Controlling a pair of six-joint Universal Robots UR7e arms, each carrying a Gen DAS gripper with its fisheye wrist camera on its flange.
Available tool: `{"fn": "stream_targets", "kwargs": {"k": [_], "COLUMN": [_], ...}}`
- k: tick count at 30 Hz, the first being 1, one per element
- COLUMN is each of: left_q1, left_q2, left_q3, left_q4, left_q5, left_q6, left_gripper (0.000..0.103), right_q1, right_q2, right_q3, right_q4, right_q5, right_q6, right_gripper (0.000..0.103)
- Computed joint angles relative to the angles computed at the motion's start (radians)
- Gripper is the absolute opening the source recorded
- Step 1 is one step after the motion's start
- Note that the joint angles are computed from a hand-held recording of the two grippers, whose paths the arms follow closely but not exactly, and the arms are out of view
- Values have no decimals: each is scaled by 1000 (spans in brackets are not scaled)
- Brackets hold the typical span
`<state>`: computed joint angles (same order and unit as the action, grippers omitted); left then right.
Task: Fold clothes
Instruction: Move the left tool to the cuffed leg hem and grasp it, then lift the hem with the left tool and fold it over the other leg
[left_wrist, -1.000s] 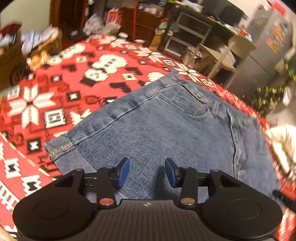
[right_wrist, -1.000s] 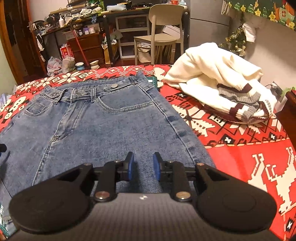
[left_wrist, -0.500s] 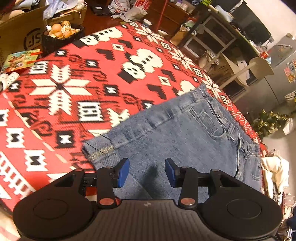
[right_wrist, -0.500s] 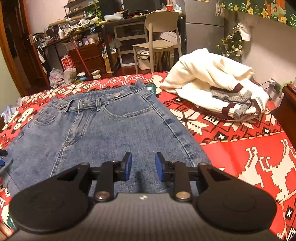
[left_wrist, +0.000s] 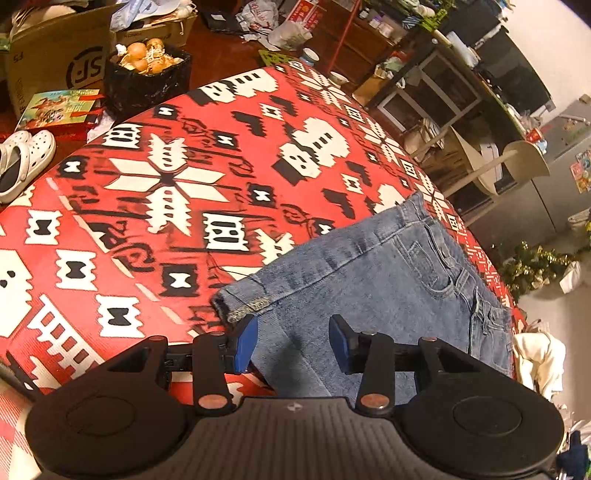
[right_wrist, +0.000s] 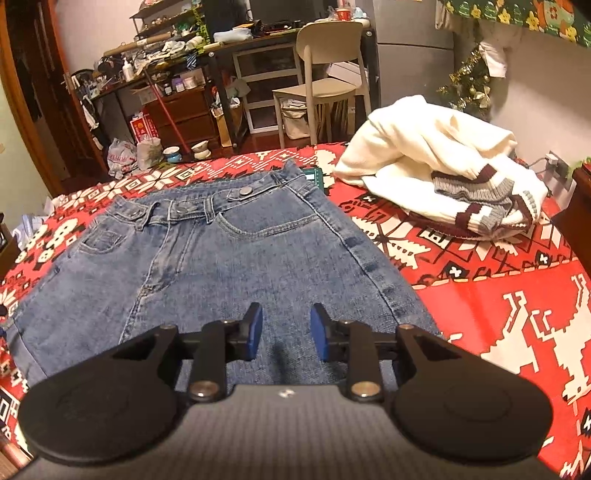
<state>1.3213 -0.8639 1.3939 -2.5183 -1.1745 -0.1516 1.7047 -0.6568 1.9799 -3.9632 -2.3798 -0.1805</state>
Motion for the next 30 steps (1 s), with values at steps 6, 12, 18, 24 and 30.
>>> {"fn": "stream_targets", "kwargs": {"k": [6, 12, 18, 24, 30], "left_q1": [13, 5, 3, -32, -43], "left_q2": [-2, 17, 31, 54, 62], "left_q3": [9, -8, -7, 2, 14], "left_q4": [-54, -38, -77, -103, -141], "left_q5": [20, 103, 119, 234, 282], "left_q6": [-50, -80, -42, 64, 101], "left_gripper": [39, 39, 29, 26, 10], "right_q1": [-4, 1, -3, -1, -3], "right_q2": [4, 11, 6, 7, 5], "right_q3": [-7, -17, -15, -19, -14], "right_q4": [16, 16, 21, 28, 23], "right_q5": [10, 13, 23, 20, 21], "right_q6": [20, -1, 14, 17, 25], "right_gripper": [32, 33, 33, 34, 34]}}
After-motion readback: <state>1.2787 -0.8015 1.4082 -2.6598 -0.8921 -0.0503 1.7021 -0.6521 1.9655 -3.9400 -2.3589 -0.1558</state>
